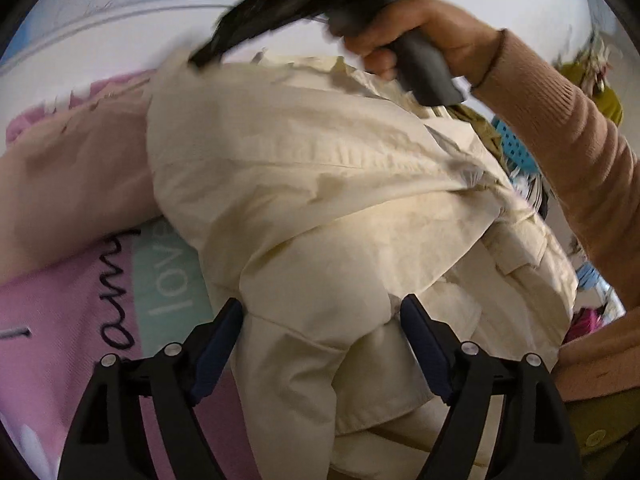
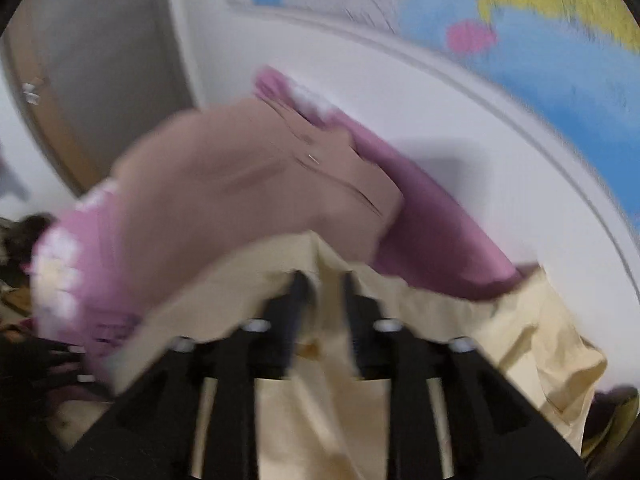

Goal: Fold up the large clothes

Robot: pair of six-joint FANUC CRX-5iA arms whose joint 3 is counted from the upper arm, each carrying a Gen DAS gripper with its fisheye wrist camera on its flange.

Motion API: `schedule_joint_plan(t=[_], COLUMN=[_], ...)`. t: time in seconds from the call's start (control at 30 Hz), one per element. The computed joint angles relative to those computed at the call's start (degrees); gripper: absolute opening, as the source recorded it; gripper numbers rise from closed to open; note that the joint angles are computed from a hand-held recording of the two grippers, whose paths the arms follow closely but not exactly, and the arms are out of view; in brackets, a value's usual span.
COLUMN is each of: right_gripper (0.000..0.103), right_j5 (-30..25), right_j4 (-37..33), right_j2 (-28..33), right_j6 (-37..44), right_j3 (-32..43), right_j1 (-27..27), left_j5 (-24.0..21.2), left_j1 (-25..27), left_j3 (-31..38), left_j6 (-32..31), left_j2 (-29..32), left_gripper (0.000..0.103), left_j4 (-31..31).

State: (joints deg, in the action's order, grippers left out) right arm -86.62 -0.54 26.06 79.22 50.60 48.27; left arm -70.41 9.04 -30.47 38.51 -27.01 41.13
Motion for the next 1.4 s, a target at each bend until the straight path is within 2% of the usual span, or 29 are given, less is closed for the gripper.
schedule_joint_plan(t=[0.07, 0.1, 0.13, 0.17, 0.23, 0.27, 0.37, 0.47, 0.5, 0.6, 0.7, 0.73, 0.77, 0.8, 0.83, 0.9, 1.0, 1.1, 1.17, 1.23, 1.4], right_gripper=[0.046, 0.048, 0.052, 0.063, 0.069, 0.073, 0.077, 0.079, 0.078, 0.078, 0.078, 0.073, 0.049, 0.034, 0.003, 0.001, 0.001, 0.001, 0.001, 0.001, 0.002], right_j5=[2.8, 5.8, 9.2, 10.8, 15.7, 16.1, 13.5, 8.1, 6.8, 3.1, 4.2, 4.9, 6.0, 6.0, 6.2, 8.7, 9.7, 12.1, 14.6, 16.8, 15.4], right_j4=[0.6, 1.4, 1.0, 0.6, 2.8, 3.6, 8.6, 12.4, 11.6, 12.7, 11.5, 11.9, 12.0, 12.7, 13.4, 15.5, 25.9, 32.4, 33.7, 29.4, 17.5], right_j2=[-3.1, -6.2, -11.0, -14.1, -23.5, -27.5, -38.5, -47.3, -51.0, -55.7, -59.0, -59.7, -60.1, -60.0, -59.6, -60.6, -59.9, -58.4, -56.6, -55.0, -50.6], right_j6=[-3.8, -5.4, -6.9, -7.9, -12.4, -14.4, -24.8, -35.9, -39.6, -46.5, -48.8, -49.0, -48.8, -48.7, -47.8, -48.3, -50.2, -49.2, -47.6, -44.6, -40.3], right_j3=[-4.6, -8.7, -13.5, -16.4, -26.1, -29.9, -41.4, -50.6, -53.9, -59.0, -63.2, -64.2, -64.8, -64.8, -64.6, -65.1, -63.7, -62.3, -61.5, -60.6, -61.3], right_j1=[-0.5, -0.8, -1.6, -2.2, -2.8, -3.0, -2.7, -0.9, -0.9, 2.0, 3.2, 3.7, 4.4, 5.3, 6.3, 7.9, 11.3, 9.3, 6.1, 1.4, -6.2], left_j5=[0.6, 0.4, 0.3, 0.3, 0.9, 1.5, 5.8, 7.6, 7.8, 9.3, 9.7, 9.8, 10.1, 10.3, 10.2, 9.8, 9.7, 11.3, 12.7, 13.9, 11.8], left_j1=[0.5, 1.9, 2.9, 4.1, 5.2, 5.0, 1.5, -2.5, -3.0, -6.0, -7.0, -7.4, -7.7, -8.0, -8.2, -8.0, -7.4, -8.3, -9.4, -10.9, -14.8], left_j3=[-0.2, -0.7, -0.8, -1.0, -0.5, -0.1, 2.3, 5.8, 6.5, 9.5, 10.8, 11.3, 11.6, 11.9, 12.4, 12.7, 13.1, 14.7, 15.9, 18.2, 25.6], left_j6=[-1.8, -3.6, -4.5, -5.3, -5.9, -6.0, -5.0, -1.6, -1.1, 2.2, 4.2, 5.0, 5.8, 6.7, 7.8, 8.9, 9.2, 10.8, 12.4, 15.7, 25.3], left_j2=[-1.0, -1.8, -2.1, -2.4, -2.4, -2.2, -0.5, 3.3, 4.2, 7.9, 9.4, 10.0, 10.2, 10.3, 10.5, 10.6, 10.4, 10.8, 11.4, 12.8, 19.3], left_gripper=[0.078, 0.078, 0.078, 0.078, 0.078, 0.078, 0.078, 0.078, 0.078, 0.078, 0.078, 0.078, 0.078, 0.078, 0.078, 0.078, 0.078, 0.078, 0.078, 0.078, 0.078], left_j4=[1.1, 3.6, 5.2, 7.3, 9.3, 9.5, 7.4, 3.9, 3.2, 0.6, -0.9, -1.6, -2.4, -3.2, -4.3, -4.9, -4.6, -5.5, -6.9, -10.8, -22.9])
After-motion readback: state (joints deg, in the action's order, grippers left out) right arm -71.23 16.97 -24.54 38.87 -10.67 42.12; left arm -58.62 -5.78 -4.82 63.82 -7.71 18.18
